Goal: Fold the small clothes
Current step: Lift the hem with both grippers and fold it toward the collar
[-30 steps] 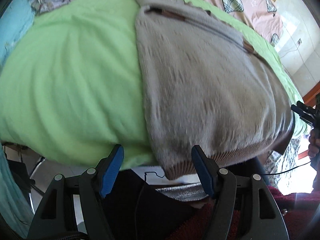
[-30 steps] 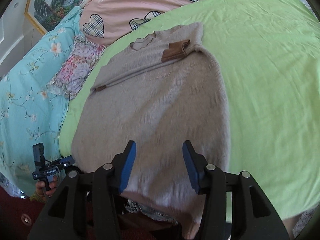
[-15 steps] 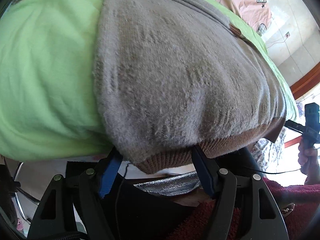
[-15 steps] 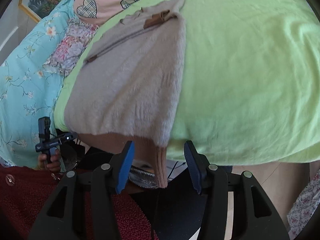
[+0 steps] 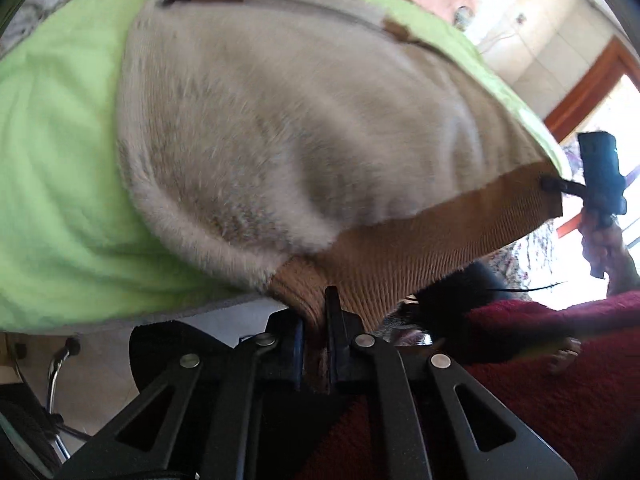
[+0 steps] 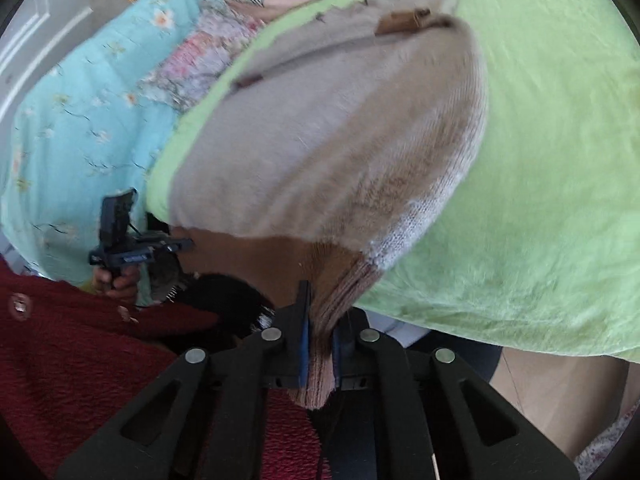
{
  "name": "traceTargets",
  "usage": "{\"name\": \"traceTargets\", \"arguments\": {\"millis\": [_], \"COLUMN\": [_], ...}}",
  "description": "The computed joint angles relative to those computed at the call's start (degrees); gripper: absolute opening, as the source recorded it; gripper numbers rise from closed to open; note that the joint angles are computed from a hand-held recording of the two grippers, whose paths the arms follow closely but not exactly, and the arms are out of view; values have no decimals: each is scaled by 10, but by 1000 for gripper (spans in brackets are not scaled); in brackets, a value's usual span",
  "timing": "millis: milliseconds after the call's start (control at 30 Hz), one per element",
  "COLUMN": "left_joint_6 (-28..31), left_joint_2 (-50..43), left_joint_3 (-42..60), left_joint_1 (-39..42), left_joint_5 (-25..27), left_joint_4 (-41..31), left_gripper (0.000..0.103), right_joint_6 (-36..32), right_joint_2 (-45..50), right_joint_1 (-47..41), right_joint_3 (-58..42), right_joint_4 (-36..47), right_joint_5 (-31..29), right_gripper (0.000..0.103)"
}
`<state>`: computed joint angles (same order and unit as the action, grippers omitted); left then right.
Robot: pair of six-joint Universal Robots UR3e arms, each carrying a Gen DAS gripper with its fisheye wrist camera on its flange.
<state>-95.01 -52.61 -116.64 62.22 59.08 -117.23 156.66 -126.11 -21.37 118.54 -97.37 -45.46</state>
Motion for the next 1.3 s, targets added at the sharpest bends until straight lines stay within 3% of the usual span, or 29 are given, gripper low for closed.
{"name": "traceTargets", "arguments": {"millis": [167,300,400,467,600,733,800,900,1033,1300], "left_joint_6": [127,158,127,80,-147,-367,-424,-522,-589,-686], "left_joint_2": [6,-20,-48,-69,-118,-204,-243,-329,-415,-612], "left_joint_3": [128,217,258,267,220,195,212,267,347,593], "left_joint_1": [102,139,117,85,-27,-114,-137,-192,-240,-320], "left_joint_5": [-37,-95,-148,-196,-261,-259,-254,-231,-188,-113], "left_joint_4": [-221,-320,-316,-263,33,333,404,538,619,651], "left_gripper": [7,6,6,6,6,6,6,6,6,6], "right_joint_6": [-89,-70,-14,42,228,331,366,392,416,449], "right_joint_2": [-53,-43,-25,1,127,256,319,400,500,700], "right_joint_1": [-98,-102,-94,-90,-50,-6,19,44,62,91], "right_joint_3": [-29,-35,-38,-35,-42,-105,-157,-248,-376,-666], "right_joint_4": [145,124,49,-43,-351,-519,-561,-574,-566,-492], "right_joint_5": [102,146,168,184,168,113,78,37,5,-40], "right_gripper": [9,9,9,9,9,9,9,9,9,9]}}
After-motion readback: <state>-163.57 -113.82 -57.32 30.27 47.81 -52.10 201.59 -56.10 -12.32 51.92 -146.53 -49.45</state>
